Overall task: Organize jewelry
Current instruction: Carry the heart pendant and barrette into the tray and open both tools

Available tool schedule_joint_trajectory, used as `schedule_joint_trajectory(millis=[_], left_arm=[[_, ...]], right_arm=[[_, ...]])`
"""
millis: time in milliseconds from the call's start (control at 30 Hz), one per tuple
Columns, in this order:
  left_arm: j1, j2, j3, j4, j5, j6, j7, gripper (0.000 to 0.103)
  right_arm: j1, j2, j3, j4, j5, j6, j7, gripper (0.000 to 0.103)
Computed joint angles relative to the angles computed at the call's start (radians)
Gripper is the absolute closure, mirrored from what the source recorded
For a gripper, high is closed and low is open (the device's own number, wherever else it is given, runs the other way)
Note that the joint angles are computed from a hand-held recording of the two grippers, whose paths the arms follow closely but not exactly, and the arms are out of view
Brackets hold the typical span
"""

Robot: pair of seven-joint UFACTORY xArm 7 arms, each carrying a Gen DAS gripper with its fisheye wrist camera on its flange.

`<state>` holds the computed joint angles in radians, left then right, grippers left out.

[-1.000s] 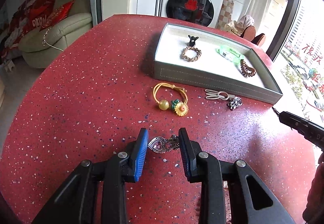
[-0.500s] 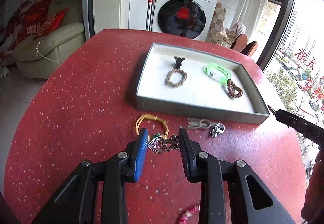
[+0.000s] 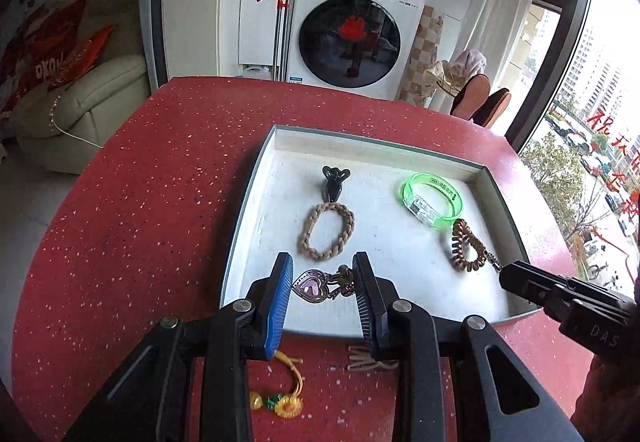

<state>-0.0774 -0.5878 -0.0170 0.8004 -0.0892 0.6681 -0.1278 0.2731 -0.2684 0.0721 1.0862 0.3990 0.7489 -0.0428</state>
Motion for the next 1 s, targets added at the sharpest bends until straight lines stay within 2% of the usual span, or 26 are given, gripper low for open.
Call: schedule_joint_trajectory(millis=[133, 300, 500, 633, 767, 933, 967, 1000], left_arm=[[-0.002, 0.090, -0.007, 0.056, 0.007, -0.010, 0.004, 0.054], [0.002, 0.175, -0.023, 0.105, 0.033, -0.015, -0.002, 0.054], [0.004, 0.241, -0.049, 0.130, 0.095, -0.019, -0.008, 0.054], [0.007, 0.258, -0.070, 0.129, 0.150, -0.024, -0.029, 0.054], [0.014, 0.269, -0.097, 0.129, 0.234, -0.011, -0.064, 0.051], [0.003, 0.273, -0.098, 0.133, 0.268, 0.001, -0.081, 0.051], [0.001, 0.273, -0.096, 0.134, 0.270, 0.003, -0.083, 0.051], [0.000, 0.276, -0.095, 0.139, 0.272, 0.006, -0.085, 0.051]], right_arm=[[0.004, 0.073, 0.006, 0.045, 0.009, 0.006, -0.010, 0.085], [-0.011, 0.130, 0.020, 0.074, -0.036, 0.010, 0.002, 0.085], [-0.036, 0.147, 0.036, 0.068, -0.175, -0.002, 0.051, 0.085], [-0.042, 0.142, 0.037, 0.066, -0.221, -0.009, 0.065, 0.085], [-0.040, 0.138, 0.038, 0.069, -0.237, -0.001, 0.060, 0.084], [-0.039, 0.137, 0.031, 0.072, -0.209, 0.009, 0.051, 0.082], [-0.040, 0.134, 0.028, 0.071, -0.197, 0.010, 0.048, 0.081], [-0.040, 0.130, 0.024, 0.068, -0.182, 0.010, 0.042, 0.075]])
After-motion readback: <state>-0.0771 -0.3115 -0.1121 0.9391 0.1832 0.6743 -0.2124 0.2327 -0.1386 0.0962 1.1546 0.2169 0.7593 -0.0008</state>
